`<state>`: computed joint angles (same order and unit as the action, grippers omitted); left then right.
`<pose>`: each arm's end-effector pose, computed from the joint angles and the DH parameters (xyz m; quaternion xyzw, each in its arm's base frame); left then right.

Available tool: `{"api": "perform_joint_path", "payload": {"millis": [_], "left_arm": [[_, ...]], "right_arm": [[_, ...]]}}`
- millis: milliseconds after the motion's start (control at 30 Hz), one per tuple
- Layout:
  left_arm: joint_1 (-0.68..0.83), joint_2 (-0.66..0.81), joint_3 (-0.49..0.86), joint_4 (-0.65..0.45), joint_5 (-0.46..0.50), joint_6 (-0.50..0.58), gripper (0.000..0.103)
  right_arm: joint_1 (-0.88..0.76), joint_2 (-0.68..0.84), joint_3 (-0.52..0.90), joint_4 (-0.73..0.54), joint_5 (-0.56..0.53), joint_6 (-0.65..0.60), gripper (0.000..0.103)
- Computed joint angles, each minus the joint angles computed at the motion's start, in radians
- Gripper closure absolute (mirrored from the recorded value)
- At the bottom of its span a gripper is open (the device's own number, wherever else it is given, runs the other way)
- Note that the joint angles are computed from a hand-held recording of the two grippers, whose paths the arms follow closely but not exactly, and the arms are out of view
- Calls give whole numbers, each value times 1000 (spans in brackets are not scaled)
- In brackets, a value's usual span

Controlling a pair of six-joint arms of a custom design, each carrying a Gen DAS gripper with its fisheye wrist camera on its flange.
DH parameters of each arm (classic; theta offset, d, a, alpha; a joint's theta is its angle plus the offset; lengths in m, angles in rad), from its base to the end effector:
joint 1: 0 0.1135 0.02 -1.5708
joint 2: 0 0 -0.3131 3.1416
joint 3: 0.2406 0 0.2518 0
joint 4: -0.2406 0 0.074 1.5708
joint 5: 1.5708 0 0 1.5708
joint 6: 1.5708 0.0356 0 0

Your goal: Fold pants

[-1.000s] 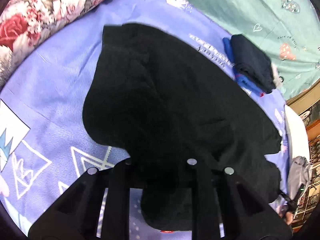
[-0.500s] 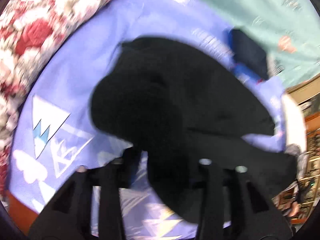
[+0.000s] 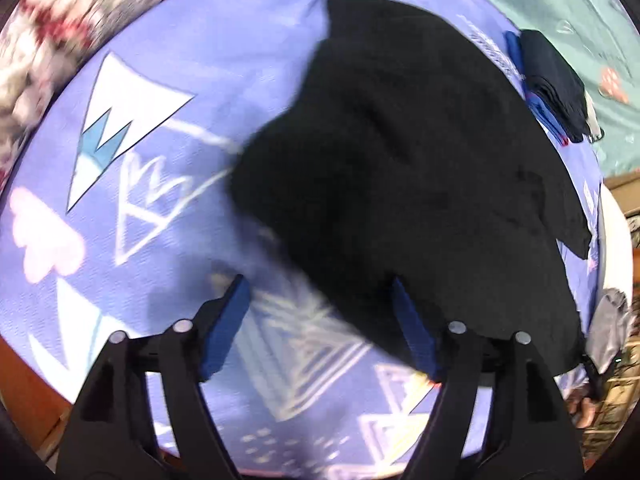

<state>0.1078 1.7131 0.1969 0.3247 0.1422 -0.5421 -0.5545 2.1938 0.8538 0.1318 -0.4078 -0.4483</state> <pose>0.1776 0.0141 0.0811 -0.3000 0.9326 -0.1086 0.1686 0.3091 -0.1748 0.0437 0.0147 0.9638 0.0898 0.2506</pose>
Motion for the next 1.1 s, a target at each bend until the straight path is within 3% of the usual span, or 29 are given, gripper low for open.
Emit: {"api": "perform_joint_path", "payload": {"millis": [100,167,367,467,567,767,900,1000,1100], "left_arm": [[-21,22,-7,138,91,-54,36],[-41,-45,14,127,122,-73,36],[-50,-346,181,-241,87,-57,24],[-62,-413,202,-326,26,-65,23],[-5,-421,187,-370,31,-46,22],[15,-285,83,-290,49,-28,22],[137,-92,-1,-58,131,4,22],[123,23,2,59,88,19,22],[121,97,42,73,45,36,22]], "right_arm": [[-1,1,-6,5,3,0,85],[-6,9,-5,5,1,0,84],[-14,24,-4,16,-13,9,80],[-10,30,-2,26,-13,18,78],[-8,33,0,28,-15,21,76],[-5,31,-4,30,-12,12,75],[0,35,4,28,-12,19,75],[-2,34,2,31,-14,18,75],[-10,32,-6,34,-20,15,74]]}}
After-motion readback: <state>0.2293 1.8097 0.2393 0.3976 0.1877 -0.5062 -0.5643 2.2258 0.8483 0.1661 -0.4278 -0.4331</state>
